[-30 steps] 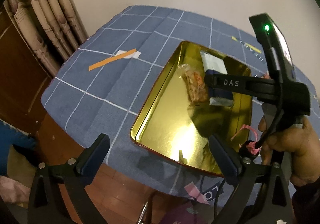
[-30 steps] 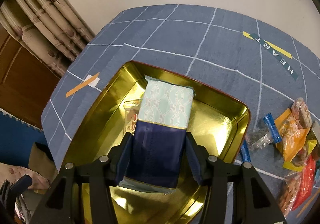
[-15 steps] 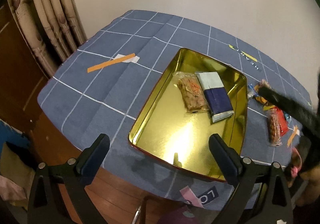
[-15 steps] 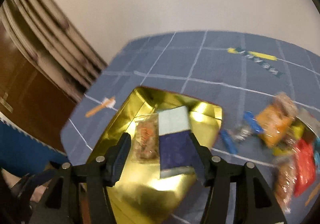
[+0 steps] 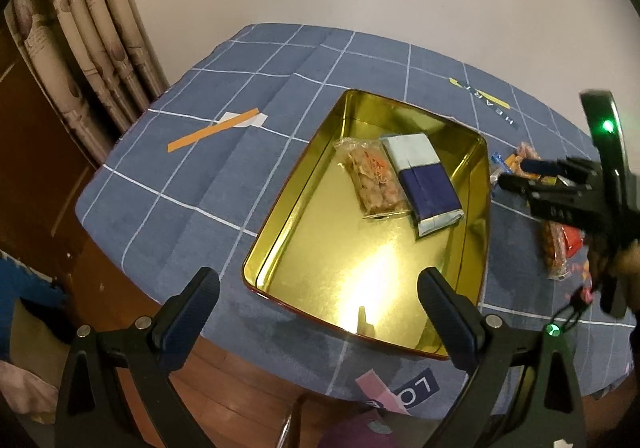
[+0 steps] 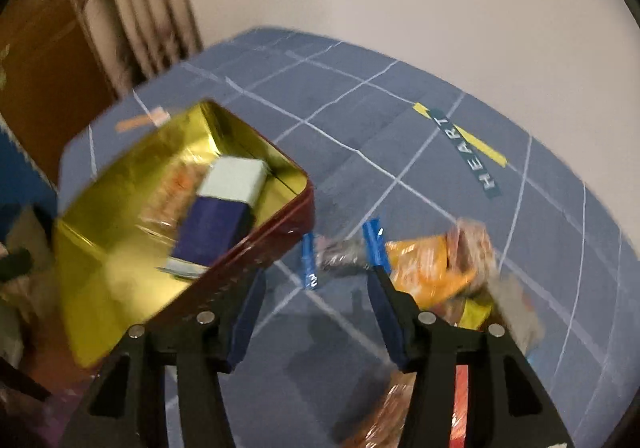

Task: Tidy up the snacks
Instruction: 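Grasp the blue-clipped clear bag with the right gripper and lift it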

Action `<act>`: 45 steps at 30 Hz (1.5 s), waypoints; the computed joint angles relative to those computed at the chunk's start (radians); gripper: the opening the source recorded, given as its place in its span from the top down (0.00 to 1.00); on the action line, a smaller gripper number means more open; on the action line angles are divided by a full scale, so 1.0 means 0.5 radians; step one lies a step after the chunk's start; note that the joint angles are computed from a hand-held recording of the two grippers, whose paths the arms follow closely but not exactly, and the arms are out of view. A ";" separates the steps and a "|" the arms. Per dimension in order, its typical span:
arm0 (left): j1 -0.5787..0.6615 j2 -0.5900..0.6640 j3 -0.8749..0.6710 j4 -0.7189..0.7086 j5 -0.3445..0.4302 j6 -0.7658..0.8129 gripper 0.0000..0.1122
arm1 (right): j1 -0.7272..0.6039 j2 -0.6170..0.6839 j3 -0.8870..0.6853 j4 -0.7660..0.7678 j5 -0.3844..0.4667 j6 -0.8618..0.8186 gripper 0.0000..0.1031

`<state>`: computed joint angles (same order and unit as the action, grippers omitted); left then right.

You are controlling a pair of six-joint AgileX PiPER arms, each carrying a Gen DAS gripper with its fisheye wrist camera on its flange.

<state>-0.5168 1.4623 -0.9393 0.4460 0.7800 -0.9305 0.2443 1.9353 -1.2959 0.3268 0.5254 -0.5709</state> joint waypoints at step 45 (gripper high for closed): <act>-0.575 1.016 -1.354 -0.605 0.248 0.711 0.13 | -2.381 -1.104 1.603 1.458 0.744 -1.973 0.72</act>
<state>-0.8045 1.9705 -1.6161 0.1435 0.9039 -0.5752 -0.9463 1.3831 -0.4946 1.0556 0.8975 -1.5573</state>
